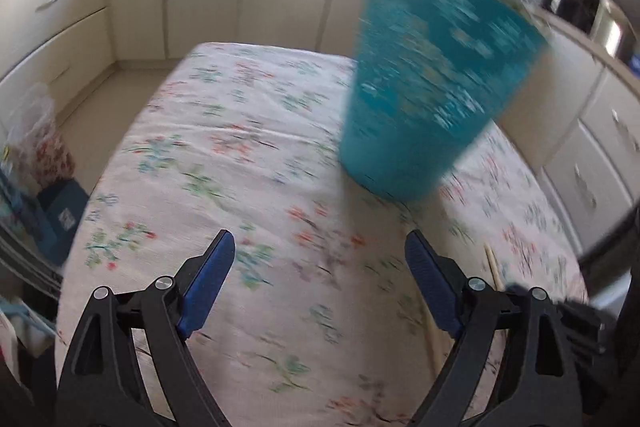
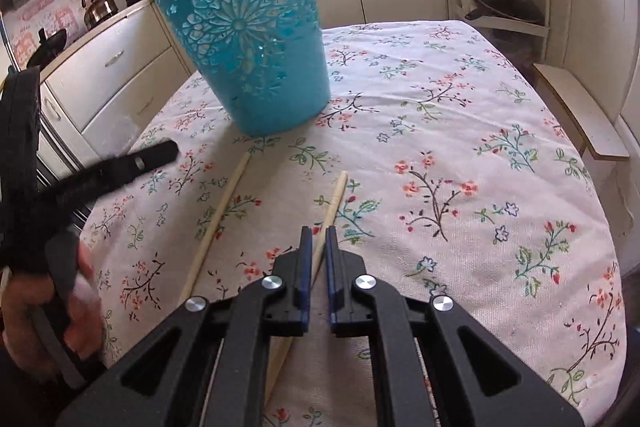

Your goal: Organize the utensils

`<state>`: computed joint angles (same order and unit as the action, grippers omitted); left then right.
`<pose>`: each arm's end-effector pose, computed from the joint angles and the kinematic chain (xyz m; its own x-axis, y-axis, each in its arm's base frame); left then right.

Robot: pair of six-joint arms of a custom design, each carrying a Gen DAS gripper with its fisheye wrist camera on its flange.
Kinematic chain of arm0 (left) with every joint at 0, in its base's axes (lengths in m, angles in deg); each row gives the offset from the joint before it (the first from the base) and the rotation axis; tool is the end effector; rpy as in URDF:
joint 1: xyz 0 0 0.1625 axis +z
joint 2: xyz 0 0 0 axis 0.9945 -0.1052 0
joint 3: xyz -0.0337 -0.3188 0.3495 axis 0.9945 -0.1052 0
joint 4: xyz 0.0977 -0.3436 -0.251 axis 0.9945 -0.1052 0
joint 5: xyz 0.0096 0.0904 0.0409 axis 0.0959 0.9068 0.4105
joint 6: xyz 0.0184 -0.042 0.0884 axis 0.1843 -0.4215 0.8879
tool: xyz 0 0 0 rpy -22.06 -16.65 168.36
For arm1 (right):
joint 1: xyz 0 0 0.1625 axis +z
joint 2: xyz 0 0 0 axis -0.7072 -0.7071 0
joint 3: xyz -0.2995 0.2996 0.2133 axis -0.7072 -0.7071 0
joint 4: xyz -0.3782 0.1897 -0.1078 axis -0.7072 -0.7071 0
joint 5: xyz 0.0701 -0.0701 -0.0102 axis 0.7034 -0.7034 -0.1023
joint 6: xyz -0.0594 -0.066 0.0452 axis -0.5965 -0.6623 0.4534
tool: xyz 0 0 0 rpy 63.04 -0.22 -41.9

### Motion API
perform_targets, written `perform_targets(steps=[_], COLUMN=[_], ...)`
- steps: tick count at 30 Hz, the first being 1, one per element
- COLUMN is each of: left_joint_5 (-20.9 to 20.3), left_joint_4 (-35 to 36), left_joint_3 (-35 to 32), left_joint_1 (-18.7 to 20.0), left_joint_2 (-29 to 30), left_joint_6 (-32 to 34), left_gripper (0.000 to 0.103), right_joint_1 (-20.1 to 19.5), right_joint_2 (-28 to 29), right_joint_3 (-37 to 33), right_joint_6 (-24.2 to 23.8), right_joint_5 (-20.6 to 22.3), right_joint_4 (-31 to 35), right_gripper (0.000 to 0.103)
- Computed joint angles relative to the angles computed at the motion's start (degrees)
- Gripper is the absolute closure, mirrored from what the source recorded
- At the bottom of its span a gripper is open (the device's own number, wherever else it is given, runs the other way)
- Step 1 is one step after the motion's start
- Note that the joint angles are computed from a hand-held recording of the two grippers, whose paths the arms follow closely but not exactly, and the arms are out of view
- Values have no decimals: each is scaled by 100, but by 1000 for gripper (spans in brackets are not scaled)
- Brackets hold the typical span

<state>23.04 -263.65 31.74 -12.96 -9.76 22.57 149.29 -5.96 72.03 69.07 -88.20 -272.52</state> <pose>-0.0129 -0.6280 0.2013 -0.8154 0.0662 -0.5751 0.4197 0.7518 -0.5086 0.2349 -0.5551 -0.0149 -0.8536 -0.2009 0.4806 -0.4293 0.7940 -0.4305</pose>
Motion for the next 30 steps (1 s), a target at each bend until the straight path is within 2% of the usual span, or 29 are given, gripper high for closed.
perform_targets(steps=[5, 7, 9, 10, 12, 13, 15, 18, 20, 22, 23, 26, 28, 30], left_joint_5=[388, 492, 593, 709, 784, 771, 670, 512, 330, 322, 297, 236, 254, 373], left_joint_4=[584, 792, 946, 911, 761, 701, 711, 829, 782, 724, 794, 1016, 1089, 1120], left_joint_3=[-119, -195, -252, -248, -207, -188, -169, -190, -179, -195, -215, -278, -300, -336], left_joint_1=[-277, -297, -314, -341, -370, -376, -372, -324, -254, -219, -185, -106, -92, -123], left_joint_2=[219, 295, 355, 401, 442, 446, 419, 343, 242, 202, 167, 118, 122, 162], left_joint_6=[-52, -109, -150, -115, 19, 105, 204, 267, 310, 362, 330, 213, 198, 236], left_gripper=[21, 27, 39, 42, 62, 68, 95, 98, 98, 98, 98, 98, 97, 97], right_joint_1=[-37, -88, -109, -119, -129, -138, -155, -158, -131, -34, -7, 48, 143, 157], right_joint_2=[18, -12, -30, -33, -39, -47, -55, -75, -68, -37, -29, 27, 116, 141], right_joint_3=[41, 87, 119, 135, 158, 171, 181, 192, 156, 59, 4, -190, -297, -331], right_joint_6=[19, 64, 86, 80, 64, 62, 63, 41, 59, 11, 18, 108, -90, -231], right_joint_5=[142, 281, 352, 383, 422, 443, 480, 481, 417, 200, 136, -88, -404, -511], right_joint_4=[-142, -176, -202, -226, -255, -259, -257, -237, -190, -140, -70, 245, 267, 297], right_gripper=[96, 96, 96, 96, 96, 96, 96, 95, 91, 74, 74, 75, 86, 95])
